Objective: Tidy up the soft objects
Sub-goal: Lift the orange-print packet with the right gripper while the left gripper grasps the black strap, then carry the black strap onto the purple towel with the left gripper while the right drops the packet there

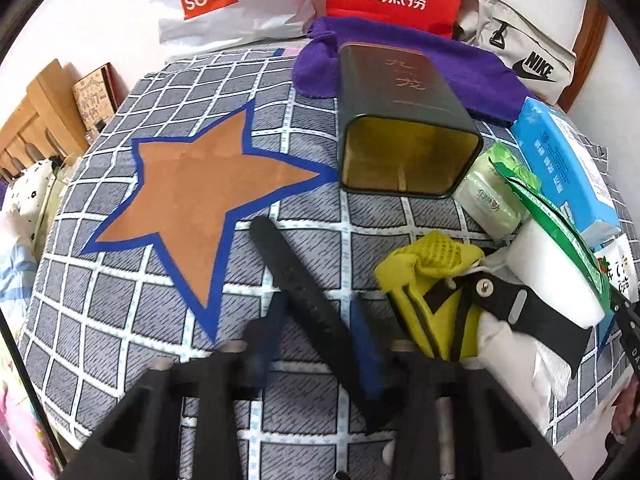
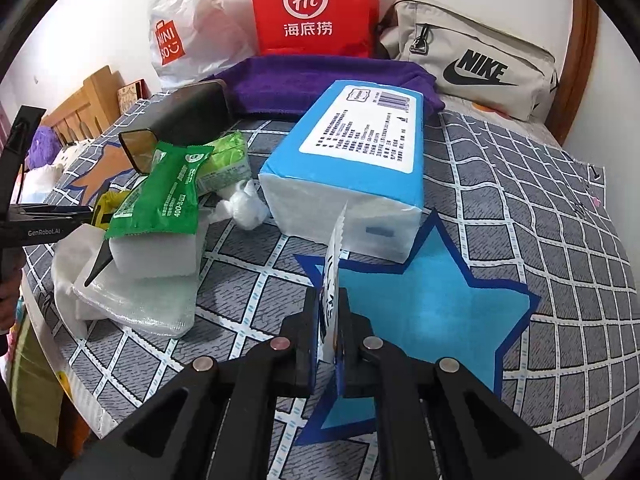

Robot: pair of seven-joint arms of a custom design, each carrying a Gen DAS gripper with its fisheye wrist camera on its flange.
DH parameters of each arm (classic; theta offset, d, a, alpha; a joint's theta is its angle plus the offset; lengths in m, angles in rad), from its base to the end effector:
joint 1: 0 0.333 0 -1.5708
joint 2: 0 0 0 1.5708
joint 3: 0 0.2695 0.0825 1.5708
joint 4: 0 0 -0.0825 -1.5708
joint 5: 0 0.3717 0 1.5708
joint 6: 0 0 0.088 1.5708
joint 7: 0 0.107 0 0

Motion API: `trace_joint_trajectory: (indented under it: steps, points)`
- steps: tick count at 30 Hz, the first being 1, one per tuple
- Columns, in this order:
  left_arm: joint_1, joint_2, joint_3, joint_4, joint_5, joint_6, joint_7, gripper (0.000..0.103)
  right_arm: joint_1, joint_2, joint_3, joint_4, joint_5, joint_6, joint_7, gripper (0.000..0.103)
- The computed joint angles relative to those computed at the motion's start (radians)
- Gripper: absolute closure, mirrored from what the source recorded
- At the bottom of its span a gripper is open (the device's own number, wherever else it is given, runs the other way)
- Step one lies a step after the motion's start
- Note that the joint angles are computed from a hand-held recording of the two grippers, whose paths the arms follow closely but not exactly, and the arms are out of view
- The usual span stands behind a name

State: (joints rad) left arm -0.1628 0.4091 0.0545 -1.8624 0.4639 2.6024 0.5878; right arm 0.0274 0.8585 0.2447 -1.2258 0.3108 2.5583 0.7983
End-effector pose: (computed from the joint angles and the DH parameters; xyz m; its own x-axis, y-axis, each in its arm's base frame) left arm 0.6318 -0.0800 0.2967 0.4829 -0.8757 0.0057 -0.7860 -0.4362 -0.4381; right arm 0.7357 0.1442 0.2914 0.6520 -0.7567 -0.0486 -0.6359 -0.5108 -0.5786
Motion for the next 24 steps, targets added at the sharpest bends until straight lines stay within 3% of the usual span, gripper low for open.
trace_joint_trajectory:
  steps: [7, 9, 10, 13, 15, 20, 24]
  points:
    - [0.008, -0.024, -0.008, -0.025, -0.018, -0.031, -0.029, 0.081, -0.015, 0.020, 0.016, 0.029, 0.020, 0.001, -0.025, 0.094]
    - [0.022, -0.023, -0.017, -0.035, -0.043, 0.009, -0.033, 0.065, -0.016, 0.045, 0.018, 0.073, 0.027, -0.025, -0.022, 0.094]
    - [0.022, -0.021, -0.016, -0.039, -0.046, 0.027, -0.035, 0.062, -0.018, 0.053, 0.023, 0.085, 0.034, -0.027, -0.031, 0.094]
    - [-0.017, -0.005, 0.013, -0.012, 0.018, -0.008, -0.078, 0.067, -0.019, 0.071, 0.028, 0.114, 0.047, -0.040, -0.046, 0.095]
    - [-0.020, -0.014, 0.019, -0.033, 0.053, 0.029, -0.089, 0.083, -0.032, 0.067, 0.043, 0.105, 0.069, -0.034, -0.075, 0.099]
    - [0.036, -0.060, -0.015, -0.108, -0.042, 0.142, -0.041, 0.083, -0.055, -0.011, 0.060, -0.007, 0.110, 0.014, -0.150, 0.099]
    - [0.009, -0.104, 0.013, -0.138, -0.016, 0.167, -0.067, 0.083, -0.062, -0.044, 0.055, -0.030, 0.132, -0.008, -0.149, 0.099]
